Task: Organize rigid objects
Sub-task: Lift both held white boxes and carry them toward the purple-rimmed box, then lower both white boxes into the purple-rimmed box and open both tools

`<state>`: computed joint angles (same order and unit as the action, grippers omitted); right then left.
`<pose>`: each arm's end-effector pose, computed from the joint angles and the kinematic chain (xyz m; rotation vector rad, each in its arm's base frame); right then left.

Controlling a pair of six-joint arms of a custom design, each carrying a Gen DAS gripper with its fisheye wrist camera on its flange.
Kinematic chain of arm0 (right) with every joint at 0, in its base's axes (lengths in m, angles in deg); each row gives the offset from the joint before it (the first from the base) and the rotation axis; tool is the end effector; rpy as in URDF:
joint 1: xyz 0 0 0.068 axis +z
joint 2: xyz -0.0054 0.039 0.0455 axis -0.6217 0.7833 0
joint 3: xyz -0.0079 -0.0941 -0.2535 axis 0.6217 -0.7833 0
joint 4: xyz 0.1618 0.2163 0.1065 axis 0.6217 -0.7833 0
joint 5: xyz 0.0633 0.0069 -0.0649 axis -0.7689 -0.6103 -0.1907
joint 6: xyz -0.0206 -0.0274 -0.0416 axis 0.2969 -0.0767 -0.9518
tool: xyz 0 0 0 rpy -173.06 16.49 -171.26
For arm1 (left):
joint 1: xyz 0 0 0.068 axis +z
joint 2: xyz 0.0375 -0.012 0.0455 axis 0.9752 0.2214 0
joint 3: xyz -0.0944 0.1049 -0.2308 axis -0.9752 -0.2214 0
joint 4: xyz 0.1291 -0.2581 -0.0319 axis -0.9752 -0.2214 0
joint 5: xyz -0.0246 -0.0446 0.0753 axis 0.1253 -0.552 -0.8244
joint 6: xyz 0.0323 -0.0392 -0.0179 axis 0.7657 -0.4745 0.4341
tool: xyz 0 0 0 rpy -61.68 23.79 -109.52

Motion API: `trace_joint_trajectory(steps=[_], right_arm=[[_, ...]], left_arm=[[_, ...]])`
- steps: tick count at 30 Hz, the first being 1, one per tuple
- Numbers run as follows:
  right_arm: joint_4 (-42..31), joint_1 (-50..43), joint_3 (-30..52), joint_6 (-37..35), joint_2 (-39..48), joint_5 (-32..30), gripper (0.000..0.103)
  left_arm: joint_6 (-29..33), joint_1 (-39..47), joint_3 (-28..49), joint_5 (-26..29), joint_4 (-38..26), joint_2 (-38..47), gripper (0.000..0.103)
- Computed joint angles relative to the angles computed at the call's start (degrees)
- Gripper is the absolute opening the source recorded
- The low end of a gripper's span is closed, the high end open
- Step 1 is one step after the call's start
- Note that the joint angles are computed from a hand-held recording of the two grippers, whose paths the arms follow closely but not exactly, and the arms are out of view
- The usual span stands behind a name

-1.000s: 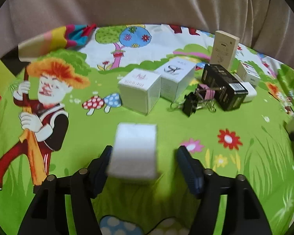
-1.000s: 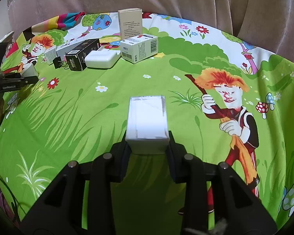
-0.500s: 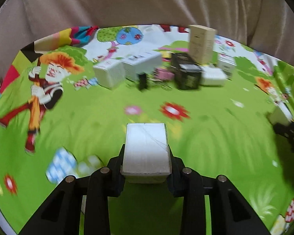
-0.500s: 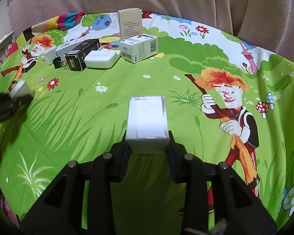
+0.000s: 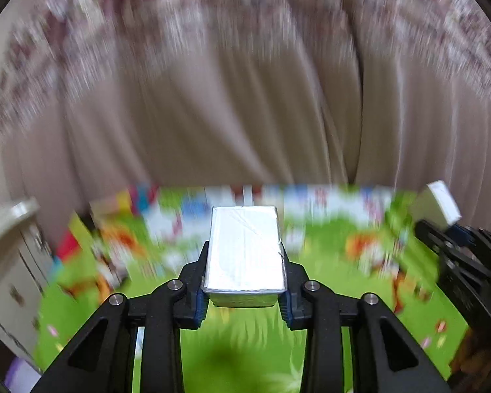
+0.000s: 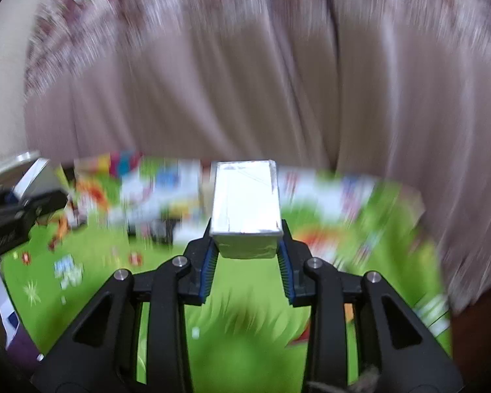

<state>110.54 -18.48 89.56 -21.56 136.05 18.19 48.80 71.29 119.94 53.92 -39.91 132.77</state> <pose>0.2398 0.0669 0.1979 0.2020 1.7825 -0.1707 0.3010 -0.0399 0.2334 0.4117 1.8387 -0.1918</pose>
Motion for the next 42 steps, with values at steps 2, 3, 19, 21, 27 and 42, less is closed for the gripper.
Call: trace_joint_trajectory(steps=[2, 3, 19, 21, 27, 42], right_arm=[[2.9, 5.0, -3.2, -3.8, -8.3, 6.2, 0.037], [5.1, 8.8, -5.0, -7.3, -13.0, 10.6, 0.037], [41.5, 34.6, -7.3, -43.5, -9.0, 29.2, 0.038], [37.0, 34.7, -6.3, -40.2, -8.9, 28.4, 0.038], [27.5, 35.8, -4.4, -31.4, -7.6, 26.5, 0.038], [4.8, 37.4, 6.1, -14.7, 1.8, 11.2, 0.038]], left_arm=[[-1.7, 0.6, -4.5, 0.2, 4.9, -7.9, 0.035], [-2.0, 0.9, -5.3, 0.4, 6.4, -9.5, 0.035], [-5.1, 9.5, -11.9, 10.2, -1.8, -27.6, 0.035], [-4.9, 11.6, -12.5, 12.0, -3.3, -28.2, 0.035], [-3.1, 18.6, -13.3, 16.0, -5.1, -26.0, 0.035], [6.2, 41.3, -12.5, 26.6, -11.1, -17.0, 0.036]])
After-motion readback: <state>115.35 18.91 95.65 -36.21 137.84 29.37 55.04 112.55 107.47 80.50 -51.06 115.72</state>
